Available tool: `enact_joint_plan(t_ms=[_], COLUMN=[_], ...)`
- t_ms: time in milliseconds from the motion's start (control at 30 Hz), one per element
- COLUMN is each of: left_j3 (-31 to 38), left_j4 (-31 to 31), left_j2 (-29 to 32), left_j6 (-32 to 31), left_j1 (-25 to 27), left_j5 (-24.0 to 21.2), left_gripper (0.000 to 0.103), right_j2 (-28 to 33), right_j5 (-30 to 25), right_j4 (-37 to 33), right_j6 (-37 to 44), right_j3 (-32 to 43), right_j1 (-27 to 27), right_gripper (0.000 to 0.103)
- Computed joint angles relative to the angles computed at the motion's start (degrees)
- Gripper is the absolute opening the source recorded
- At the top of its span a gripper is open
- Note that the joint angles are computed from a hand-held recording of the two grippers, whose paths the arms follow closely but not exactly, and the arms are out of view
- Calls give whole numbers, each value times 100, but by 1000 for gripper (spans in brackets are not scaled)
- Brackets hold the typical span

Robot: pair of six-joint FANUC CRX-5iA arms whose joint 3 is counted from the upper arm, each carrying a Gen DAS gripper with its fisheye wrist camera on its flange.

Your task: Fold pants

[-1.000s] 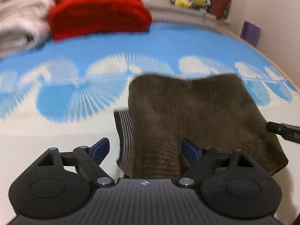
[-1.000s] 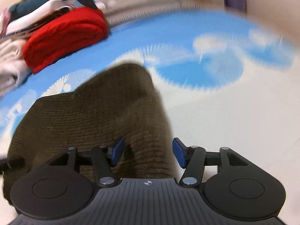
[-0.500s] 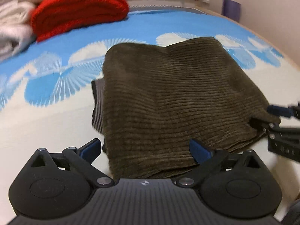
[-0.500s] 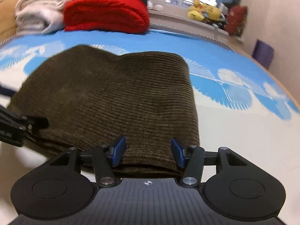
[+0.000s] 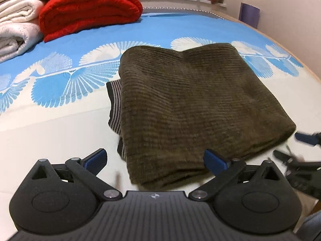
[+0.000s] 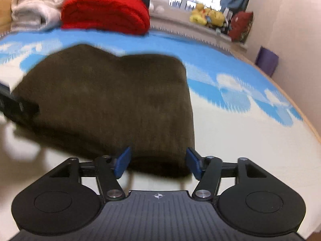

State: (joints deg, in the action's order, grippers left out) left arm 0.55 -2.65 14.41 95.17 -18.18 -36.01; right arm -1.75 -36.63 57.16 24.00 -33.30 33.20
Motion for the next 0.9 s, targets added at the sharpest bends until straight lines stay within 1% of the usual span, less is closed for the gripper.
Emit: enact_joint_plan(t_ms=[33, 67, 100, 200, 267, 333, 367, 400, 467, 533, 567, 600, 633, 667, 700, 733, 800, 900], left_j3=[-13, -56, -85, -111, -365, -632, -811, -949, -1229, -1483, -1499, -1477, -1442, -1359, -1272, -1242, -1235, -1192], left_j4=[71, 127, 85, -393, -236, -51, 14, 2, 90, 534, 619, 572, 353, -15, -347, -525, -626, -761], left_j2=[-36, -107, -189, -493, -790, -1075, -1227, -1354, -1537, -1573, -1542, -1504, -1496, -1491, -1471, -1464, -1460, -1439], left_j6=[-39, -78, -12, 681, 743, 743, 750, 883, 1146, 953, 922, 957, 1074, 1305, 1515, 1607, 1686, 1834], left_j1=[12, 23, 12, -125, -117, -114, -110, -126, -118, -9, 7, -13, -77, -183, -283, -339, -376, -409], left_j5=[-90, -156, -227, -523, -556, -617, -560, -544, -479, -386, -417, -420, -379, -386, -410, -400, -384, -423], left_gripper=[103, 103, 103, 103, 103, 103, 103, 103, 103, 103, 103, 103, 103, 103, 103, 103, 103, 103], right_j2=[106, 138, 83, -303, -676, -1077, -1255, -1441, -1775, -1963, -1969, -1916, -1842, -1821, -1781, -1741, -1764, -1713], right_j5=[-284, -424, -395, -82, 85, 257, 361, 420, 604, 720, 642, 414, 353, 400, 308, 170, 183, 83], right_j4=[-447, -754, -799, -562, -523, -627, -648, -540, -18, 509, 547, 407, 356, 542, 712, 887, 1296, 1569], right_j6=[407, 625, 549, -19, -411, -587, -624, -769, -1278, -1789, -1875, -1874, -1881, -2021, -2172, -2340, -2729, -3128], right_j3=[184, 298, 298, 114, -36, -210, -303, -453, -873, -1224, -1295, -1252, -1224, -1289, -1318, -1337, -1466, -1501], right_j1=[120, 174, 182, 142, 182, 252, 256, 312, 343, 374, 439, 589, 632, 605, 651, 699, 658, 597], right_gripper=[63, 63, 63, 67, 73, 75, 78, 81, 94, 101, 101, 101, 101, 101, 101, 101, 101, 101])
